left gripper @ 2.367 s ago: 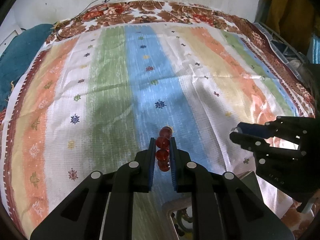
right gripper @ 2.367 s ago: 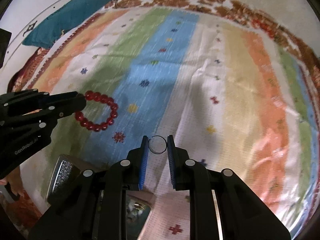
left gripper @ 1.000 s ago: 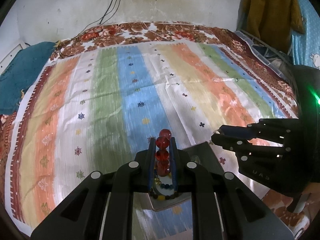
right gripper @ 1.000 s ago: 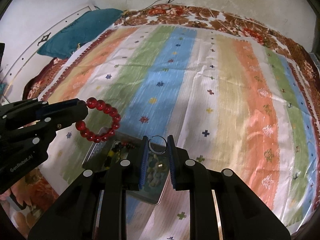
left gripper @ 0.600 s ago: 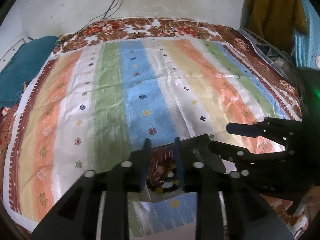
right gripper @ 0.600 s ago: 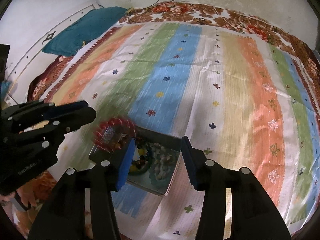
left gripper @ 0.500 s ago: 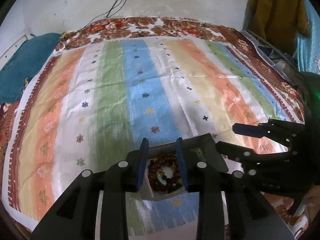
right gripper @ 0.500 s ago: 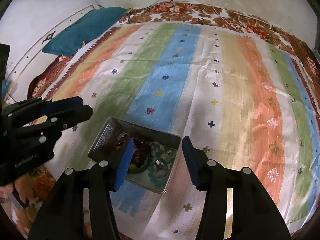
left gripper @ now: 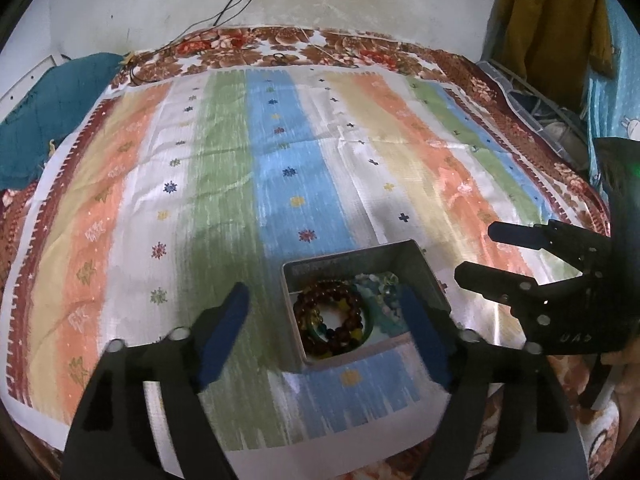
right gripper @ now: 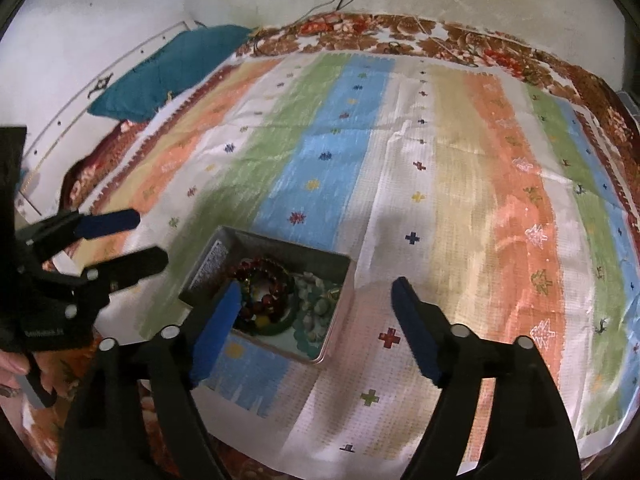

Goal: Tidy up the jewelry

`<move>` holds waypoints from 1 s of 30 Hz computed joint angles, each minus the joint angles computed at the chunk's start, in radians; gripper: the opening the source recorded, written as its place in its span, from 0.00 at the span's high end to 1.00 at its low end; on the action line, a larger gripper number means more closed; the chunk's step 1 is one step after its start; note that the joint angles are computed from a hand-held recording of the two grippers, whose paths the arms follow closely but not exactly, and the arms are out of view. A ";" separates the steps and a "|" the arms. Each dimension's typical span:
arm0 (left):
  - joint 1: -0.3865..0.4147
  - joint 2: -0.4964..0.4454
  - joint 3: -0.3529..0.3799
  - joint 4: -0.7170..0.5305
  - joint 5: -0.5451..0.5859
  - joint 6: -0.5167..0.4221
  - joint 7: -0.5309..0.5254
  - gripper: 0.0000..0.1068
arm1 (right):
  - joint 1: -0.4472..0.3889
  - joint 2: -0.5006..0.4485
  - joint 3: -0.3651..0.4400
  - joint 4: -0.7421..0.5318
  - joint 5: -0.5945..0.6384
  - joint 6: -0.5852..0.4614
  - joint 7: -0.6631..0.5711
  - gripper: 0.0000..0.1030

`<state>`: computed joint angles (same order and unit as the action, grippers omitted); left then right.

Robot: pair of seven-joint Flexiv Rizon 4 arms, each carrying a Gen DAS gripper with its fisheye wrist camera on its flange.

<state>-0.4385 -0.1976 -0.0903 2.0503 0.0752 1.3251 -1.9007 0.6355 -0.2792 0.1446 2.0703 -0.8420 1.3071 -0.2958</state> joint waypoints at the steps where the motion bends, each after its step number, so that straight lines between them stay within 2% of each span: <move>1: 0.003 0.003 -0.005 0.008 -0.008 0.007 0.007 0.20 | -0.002 0.001 0.002 0.002 0.002 0.004 -0.004 0.18; 4: -0.001 0.010 -0.004 0.020 -0.009 0.015 0.002 0.14 | 0.006 0.015 -0.012 0.010 -0.038 0.003 0.017 0.12; 8: -0.036 0.020 0.043 -0.004 0.112 -0.005 -0.107 0.09 | 0.000 0.029 0.010 0.008 -0.059 -0.041 -0.007 0.08; 12: -0.018 0.025 0.024 0.003 0.107 -0.013 -0.104 0.09 | -0.007 0.041 0.021 0.016 -0.069 -0.040 -0.021 0.07; 14: -0.057 0.034 0.071 -0.038 0.244 -0.062 -0.228 0.09 | -0.005 0.047 0.026 0.016 -0.078 -0.057 -0.020 0.07; 16: -0.053 0.045 0.068 -0.046 0.298 -0.072 -0.276 0.09 | -0.005 0.053 0.028 0.019 -0.091 -0.061 -0.013 0.06; 19: -0.012 0.049 0.023 -0.008 0.219 -0.021 -0.195 0.09 | -0.011 0.065 0.026 0.029 -0.126 -0.055 0.024 0.06; 21: -0.018 0.050 0.025 -0.016 0.245 -0.024 -0.202 0.09 | -0.021 0.068 0.036 0.033 -0.114 -0.052 0.018 0.05; 25: -0.044 0.052 0.039 -0.061 0.364 -0.081 -0.278 0.09 | -0.028 0.073 0.039 0.037 -0.113 -0.042 0.026 0.05; 30: -0.025 0.057 0.018 -0.043 0.345 -0.039 -0.245 0.09 | -0.032 0.069 0.045 0.035 -0.093 -0.037 0.012 0.05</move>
<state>-0.4630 -0.1408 -0.0724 2.0070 0.4202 1.2861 -2.1452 0.6031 -0.2102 0.1895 2.1050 -0.9351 1.2697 -0.2839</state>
